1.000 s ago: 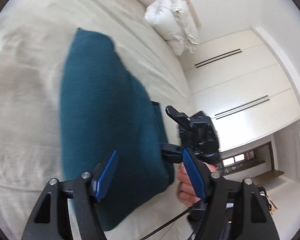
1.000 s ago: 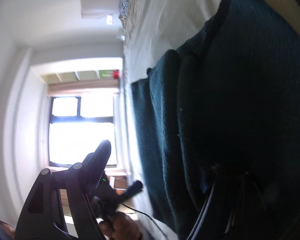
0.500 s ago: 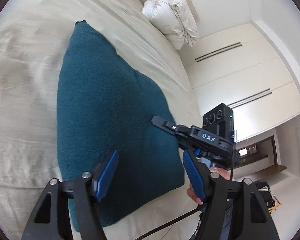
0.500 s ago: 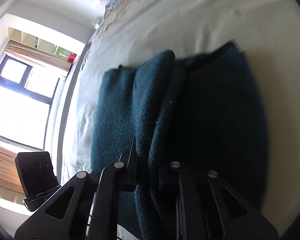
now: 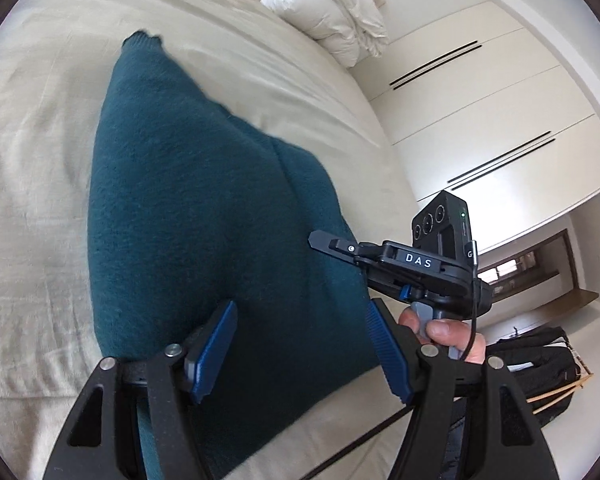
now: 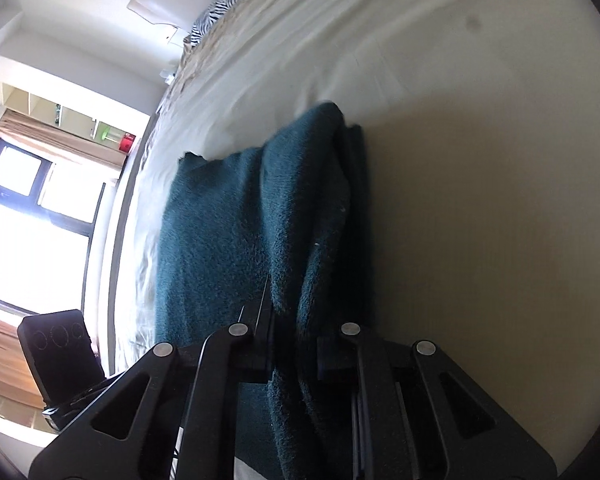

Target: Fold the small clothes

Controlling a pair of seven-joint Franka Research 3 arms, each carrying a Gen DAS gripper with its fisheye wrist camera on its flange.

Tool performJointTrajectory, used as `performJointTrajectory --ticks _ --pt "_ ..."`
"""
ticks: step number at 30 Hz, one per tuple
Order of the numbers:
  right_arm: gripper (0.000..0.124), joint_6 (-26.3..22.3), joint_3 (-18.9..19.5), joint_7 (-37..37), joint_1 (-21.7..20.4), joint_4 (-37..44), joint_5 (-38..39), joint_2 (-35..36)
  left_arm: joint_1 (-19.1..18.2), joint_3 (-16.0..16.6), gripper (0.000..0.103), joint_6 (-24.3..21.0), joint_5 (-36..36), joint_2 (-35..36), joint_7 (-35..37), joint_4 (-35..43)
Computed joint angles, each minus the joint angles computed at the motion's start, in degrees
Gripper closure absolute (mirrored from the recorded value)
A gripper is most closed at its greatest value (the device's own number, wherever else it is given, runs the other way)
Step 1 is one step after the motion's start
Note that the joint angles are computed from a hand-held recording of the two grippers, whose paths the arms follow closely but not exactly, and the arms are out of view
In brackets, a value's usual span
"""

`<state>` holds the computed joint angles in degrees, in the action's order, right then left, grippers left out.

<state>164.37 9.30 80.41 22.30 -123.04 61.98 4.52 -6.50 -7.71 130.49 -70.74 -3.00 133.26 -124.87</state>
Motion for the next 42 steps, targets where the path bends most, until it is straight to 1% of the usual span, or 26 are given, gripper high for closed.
performJointTrajectory --ticks 2,4,7,9,11,12,13,14,15,16,17,18,19,21,23,25,27,28,30,31,33,35,37,38,40,42 --pt "0.112 -0.8 0.3 -2.9 -0.6 1.4 4.2 2.1 -0.1 -0.3 0.040 0.5 0.4 0.7 -0.7 0.4" --pt "0.112 -1.2 1.0 -8.7 -1.5 1.6 12.3 2.6 0.1 -0.2 0.040 0.1 0.2 0.5 -0.7 0.5" --pt "0.111 -0.3 0.9 -9.0 -0.9 2.1 12.1 3.2 0.2 0.1 0.040 0.7 -0.5 -0.7 -0.2 0.2" --pt "0.109 -1.1 0.8 -9.1 -1.1 2.2 12.3 3.0 0.2 0.3 0.040 1.7 -1.0 -1.3 0.6 0.5" --pt "0.106 -1.4 0.0 -3.5 -0.8 1.4 7.2 2.0 0.1 0.5 0.040 2.3 -0.7 -1.2 1.3 1.1" --pt "0.105 0.8 -0.6 2.7 0.0 -0.1 0.9 0.5 0.1 0.4 0.040 2.8 -0.3 -0.5 1.3 2.0" --pt "0.104 2.6 -0.1 6.7 -0.6 -1.3 -3.8 -0.6 0.1 0.3 0.040 3.4 0.4 0.5 1.3 3.5" --pt "0.104 5.7 -1.2 9.8 0.8 -2.7 -7.3 -1.9 0.1 0.2 0.040 3.7 0.5 1.1 1.5 4.3" --pt "0.104 7.8 -1.1 9.5 0.9 -3.1 -6.7 -2.8 0.2 0.0 0.040 4.4 0.9 2.2 1.5 5.7" --pt "0.104 8.6 -0.6 5.5 0.7 -2.4 -2.2 -3.3 0.2 -0.4 0.041 5.3 2.5 4.1 0.5 7.9" --pt "0.104 7.8 -0.2 -2.5 0.5 -0.4 6.4 -3.1 0.3 -0.8 0.043 5.9 3.3 5.3 0.0 9.2" --pt "0.104 6.4 -0.3 -7.2 0.4 1.0 10.9 -2.6 0.4 -1.2 0.046 6.8 4.7 6.7 -0.7 10.7" --pt "0.104 4.8 -0.4 -9.4 0.3 3.0 12.4 -1.5 0.3 -1.7 0.046 8.9 8.1 8.6 -2.6 12.6" --pt "0.104 3.1 -0.1 -11.6 0.1 7.0 13.8 1.7 0.6 -2.6 0.047 11.2 12.6 11.4 -5.7 14.9" --pt "0.104 0.7 0.5 -15.3 -1.0 11.1 17.8 5.3 1.2 -3.5 0.052 11.3 16.7 15.0 -9.9 17.8" --pt "0.104 -1.2 0.0 -11.2 -2.0 13.8 15.5 8.4 1.9 -4.5 0.061 13.3 18.7 17.0 -11.1 18.3" --pt "0.104 -1.7 -0.2 -6.2 -2.9 15.1 11.3 11.2 2.4 -5.7 0.064 15.6 20.6 17.5 -11.7 17.9" --pt "0.108 -2.2 0.4 -7.7 -4.2 15.5 12.5 12.1 2.8 -6.4 0.064 16.3 21.0 17.8 -12.0 18.1" --pt "0.113 -2.1 2.6 -15.8 -6.7 16.0 20.5 13.1 3.2 -7.3 0.063 16.8 23.1 18.7 -13.0 18.8" --pt "0.116 -2.2 2.6 -16.6 -7.1 15.6 21.8 12.7 3.6 -7.8 0.063 16.7 23.8 18.9 -13.3 19.0" --pt "0.116 -1.7 2.3 -16.4 -6.9 14.5 22.5 11.7 4.8 -8.6 0.063 15.9 23.6 18.7 -13.1 19.0" --pt "0.113 1.3 1.1 -9.7 -4.8 11.6 14.5 8.9 5.9 -9.2 0.064 15.7 21.5 16.5 -12.2 17.1" --pt "0.111 1.8 0.7 -6.1 -3.9 8.4 9.2 5.4 6.1 -8.7 0.064 16.0 20.0 12.4 -11.7 13.3" --pt "0.111 1.4 1.0 -7.4 -3.8 6.7 9.3 3.1 6.0 -8.4 0.064 16.3 18.3 10.0 -9.9 11.2" --pt "0.111 -0.8 1.4 -12.4 -3.1 3.8 12.8 -1.2 5.2 -7.4 0.064 16.3 14.1 5.3 -5.5 6.9" --pt "0.111 -2.5 0.9 -17.2 -1.7 1.0 16.4 -4.1 3.5 -6.4 0.063 16.8 15.0 2.9 -4.6 4.0"
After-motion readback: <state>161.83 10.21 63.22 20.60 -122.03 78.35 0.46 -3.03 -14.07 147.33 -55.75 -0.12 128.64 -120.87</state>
